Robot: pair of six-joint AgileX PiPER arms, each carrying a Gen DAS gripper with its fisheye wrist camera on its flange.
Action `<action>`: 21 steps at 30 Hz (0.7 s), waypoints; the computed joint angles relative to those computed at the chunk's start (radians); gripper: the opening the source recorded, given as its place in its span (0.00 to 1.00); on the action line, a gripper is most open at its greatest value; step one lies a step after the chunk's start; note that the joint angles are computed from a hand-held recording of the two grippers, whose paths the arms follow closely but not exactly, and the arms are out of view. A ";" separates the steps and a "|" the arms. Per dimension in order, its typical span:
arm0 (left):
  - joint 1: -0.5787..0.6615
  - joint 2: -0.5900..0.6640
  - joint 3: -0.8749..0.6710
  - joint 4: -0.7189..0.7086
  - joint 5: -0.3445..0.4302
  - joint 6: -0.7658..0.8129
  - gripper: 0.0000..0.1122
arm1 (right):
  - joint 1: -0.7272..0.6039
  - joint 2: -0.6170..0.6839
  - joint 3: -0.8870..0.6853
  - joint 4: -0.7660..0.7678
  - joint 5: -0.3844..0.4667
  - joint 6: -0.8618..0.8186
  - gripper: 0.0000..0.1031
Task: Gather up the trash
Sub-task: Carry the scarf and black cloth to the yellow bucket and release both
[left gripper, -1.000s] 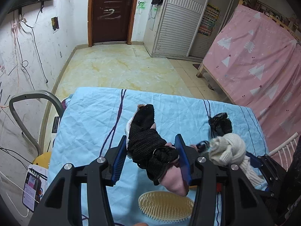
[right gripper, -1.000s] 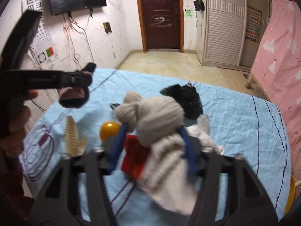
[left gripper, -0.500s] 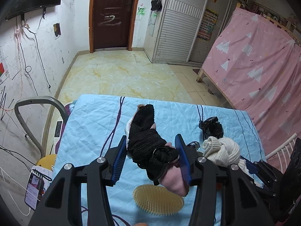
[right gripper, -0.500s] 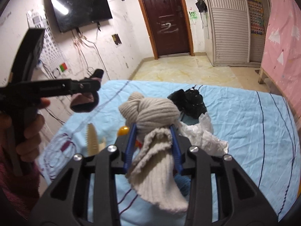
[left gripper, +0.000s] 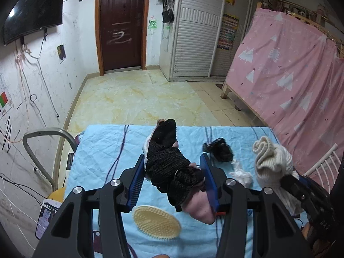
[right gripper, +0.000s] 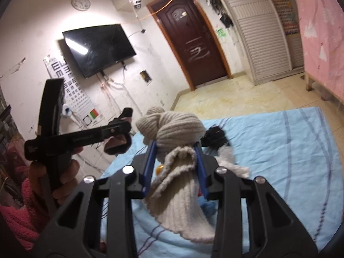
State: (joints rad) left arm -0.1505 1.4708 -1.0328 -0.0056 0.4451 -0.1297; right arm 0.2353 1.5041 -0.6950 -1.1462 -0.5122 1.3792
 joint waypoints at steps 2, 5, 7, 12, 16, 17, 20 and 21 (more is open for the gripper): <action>-0.053 -0.005 -0.008 0.070 0.007 -0.077 0.38 | -0.030 -0.024 0.023 0.006 -0.005 -0.007 0.33; -0.131 0.004 -0.031 0.156 0.025 -0.174 0.38 | -0.094 -0.060 0.064 -0.002 -0.027 -0.004 0.33; -0.188 0.017 -0.052 0.213 0.038 -0.241 0.38 | -0.144 -0.086 0.092 -0.019 -0.042 0.001 0.33; -0.309 0.068 -0.114 0.311 0.069 -0.361 0.38 | -0.289 -0.129 0.151 -0.056 -0.095 -0.008 0.33; -0.402 0.110 -0.162 0.372 0.093 -0.436 0.38 | -0.426 -0.157 0.199 -0.085 -0.136 -0.030 0.33; -0.429 0.126 -0.181 0.386 0.102 -0.455 0.38 | -0.458 -0.166 0.209 -0.095 -0.139 -0.034 0.33; -0.491 0.160 -0.216 0.407 0.115 -0.489 0.38 | -0.566 -0.178 0.231 -0.138 -0.165 -0.039 0.33; -0.513 0.176 -0.233 0.413 0.122 -0.497 0.38 | -0.596 -0.181 0.237 -0.149 -0.175 -0.039 0.33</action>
